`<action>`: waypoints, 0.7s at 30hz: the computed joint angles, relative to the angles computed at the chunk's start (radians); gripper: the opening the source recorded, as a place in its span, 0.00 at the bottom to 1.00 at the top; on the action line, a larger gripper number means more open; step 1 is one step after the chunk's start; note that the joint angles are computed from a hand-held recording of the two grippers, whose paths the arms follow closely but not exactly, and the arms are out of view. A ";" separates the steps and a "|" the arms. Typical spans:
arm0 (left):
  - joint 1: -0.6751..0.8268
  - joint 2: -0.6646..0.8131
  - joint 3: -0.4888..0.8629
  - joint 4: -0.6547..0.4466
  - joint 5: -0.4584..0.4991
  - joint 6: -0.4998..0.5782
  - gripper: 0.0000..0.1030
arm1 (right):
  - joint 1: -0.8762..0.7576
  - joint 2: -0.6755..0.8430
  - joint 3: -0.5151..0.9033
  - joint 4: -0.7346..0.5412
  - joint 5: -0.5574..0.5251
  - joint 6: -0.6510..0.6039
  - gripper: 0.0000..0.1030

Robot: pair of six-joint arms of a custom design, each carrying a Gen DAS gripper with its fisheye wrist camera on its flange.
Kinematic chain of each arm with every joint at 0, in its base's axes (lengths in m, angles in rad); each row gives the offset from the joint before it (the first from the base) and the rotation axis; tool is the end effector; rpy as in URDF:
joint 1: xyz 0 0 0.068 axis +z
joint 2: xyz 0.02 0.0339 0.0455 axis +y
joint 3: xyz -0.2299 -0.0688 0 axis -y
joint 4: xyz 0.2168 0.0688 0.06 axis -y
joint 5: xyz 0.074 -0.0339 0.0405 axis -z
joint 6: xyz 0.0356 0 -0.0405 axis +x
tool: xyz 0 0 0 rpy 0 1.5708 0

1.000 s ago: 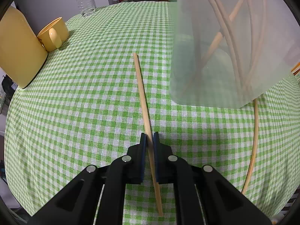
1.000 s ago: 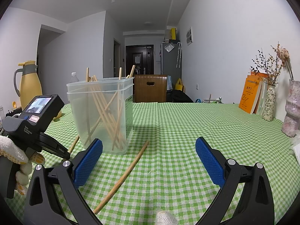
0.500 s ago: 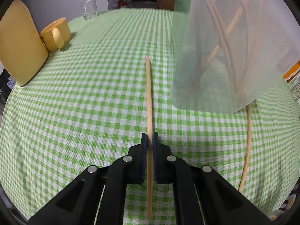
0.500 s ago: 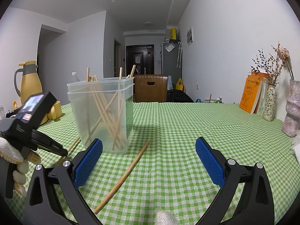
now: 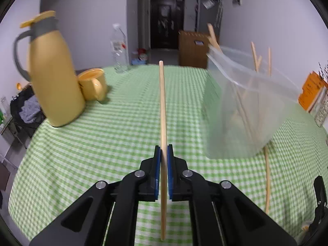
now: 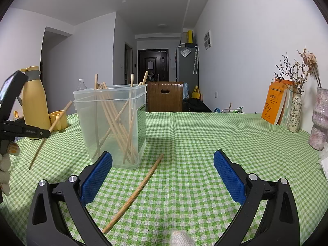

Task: Organize utensils
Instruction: 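Lift the chopstick upright with the left tool, then lower the right tool onto the last loose chopstick and close it while the left tool holds its chopstick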

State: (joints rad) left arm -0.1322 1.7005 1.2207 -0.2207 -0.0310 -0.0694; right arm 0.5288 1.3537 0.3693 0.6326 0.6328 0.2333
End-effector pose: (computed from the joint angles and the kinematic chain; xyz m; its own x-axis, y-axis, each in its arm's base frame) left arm 0.3506 -0.0455 0.2240 -0.6449 0.0158 -0.7641 0.0637 0.9974 -0.0331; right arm 0.2151 0.1013 0.1552 -0.2727 0.0566 -0.9604 0.1394 0.9901 0.0188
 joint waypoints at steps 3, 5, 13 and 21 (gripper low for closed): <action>0.029 -0.036 -0.072 0.098 0.012 -0.003 0.04 | 0.000 0.000 -0.002 0.005 0.000 -0.001 0.93; 0.049 -0.056 -0.126 0.172 0.017 0.011 0.04 | -0.001 0.000 -0.003 0.005 0.000 -0.001 0.93; 0.088 -0.048 -0.255 0.393 0.023 0.014 0.04 | 0.000 -0.001 -0.004 0.005 0.003 -0.001 0.93; 0.115 -0.054 -0.337 0.529 0.076 -0.003 0.04 | -0.002 -0.001 -0.003 0.005 0.002 -0.002 0.93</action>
State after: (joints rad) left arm -0.0171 1.6467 0.8837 0.3088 0.0448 -0.0727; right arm 0.5273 1.3525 0.3660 0.6377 0.6353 0.2309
